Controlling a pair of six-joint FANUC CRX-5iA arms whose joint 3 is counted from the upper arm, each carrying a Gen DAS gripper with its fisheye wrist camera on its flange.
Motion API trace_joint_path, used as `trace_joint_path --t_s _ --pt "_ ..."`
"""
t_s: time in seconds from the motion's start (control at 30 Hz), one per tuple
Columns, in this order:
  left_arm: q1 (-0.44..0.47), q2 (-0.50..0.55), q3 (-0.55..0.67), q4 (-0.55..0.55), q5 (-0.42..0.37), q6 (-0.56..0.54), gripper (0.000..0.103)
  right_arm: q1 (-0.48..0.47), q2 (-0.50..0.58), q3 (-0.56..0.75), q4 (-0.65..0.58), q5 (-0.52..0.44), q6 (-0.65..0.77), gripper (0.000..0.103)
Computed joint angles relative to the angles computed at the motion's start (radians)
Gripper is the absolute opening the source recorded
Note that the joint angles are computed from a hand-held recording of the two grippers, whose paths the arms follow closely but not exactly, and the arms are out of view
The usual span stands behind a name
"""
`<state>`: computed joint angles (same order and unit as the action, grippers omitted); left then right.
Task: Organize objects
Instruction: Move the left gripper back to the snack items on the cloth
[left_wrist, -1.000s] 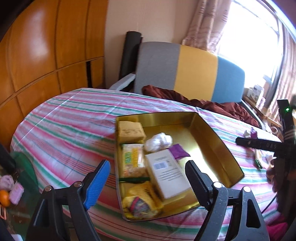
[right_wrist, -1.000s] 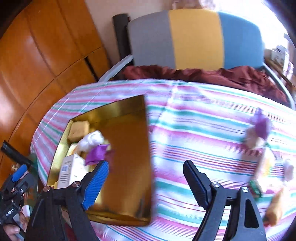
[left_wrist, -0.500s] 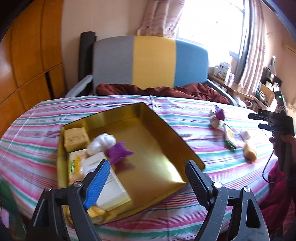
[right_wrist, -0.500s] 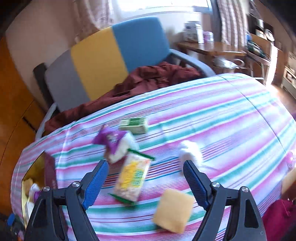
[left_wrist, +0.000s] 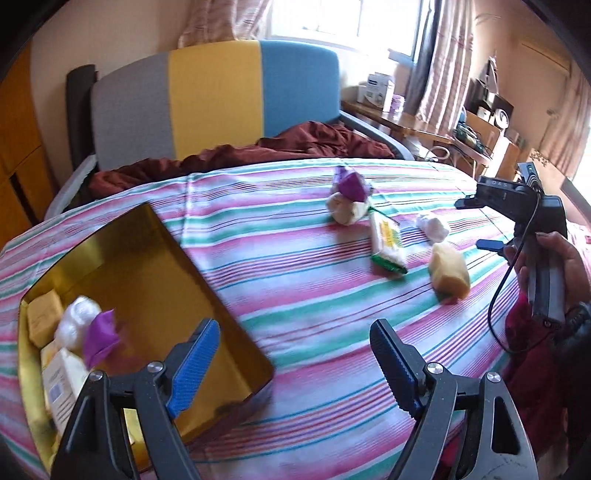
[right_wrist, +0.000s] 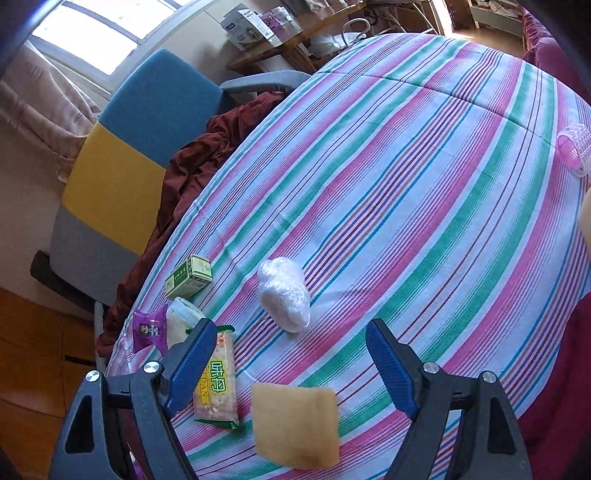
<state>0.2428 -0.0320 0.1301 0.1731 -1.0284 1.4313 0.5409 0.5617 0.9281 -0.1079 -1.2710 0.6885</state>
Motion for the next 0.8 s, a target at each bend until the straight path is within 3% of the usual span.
trace_joint_path --t_s 0.27,0.57,0.8 --pt "-0.061 0.194 0.238 -0.011 -0.043 0.019 0.087 -0.004 0.006 0.023 -0.060 -0.007 0.059 0.084" --pt "-0.054 0.501 0.591 0.155 -0.177 0.171 0.087 -0.023 0.014 0.041 -0.125 -0.008 0.076 0.084" --pt "-0.083 0.814 1.081 0.055 -0.377 0.417 0.087 -0.036 0.031 0.074 -0.188 -0.029 0.109 0.084"
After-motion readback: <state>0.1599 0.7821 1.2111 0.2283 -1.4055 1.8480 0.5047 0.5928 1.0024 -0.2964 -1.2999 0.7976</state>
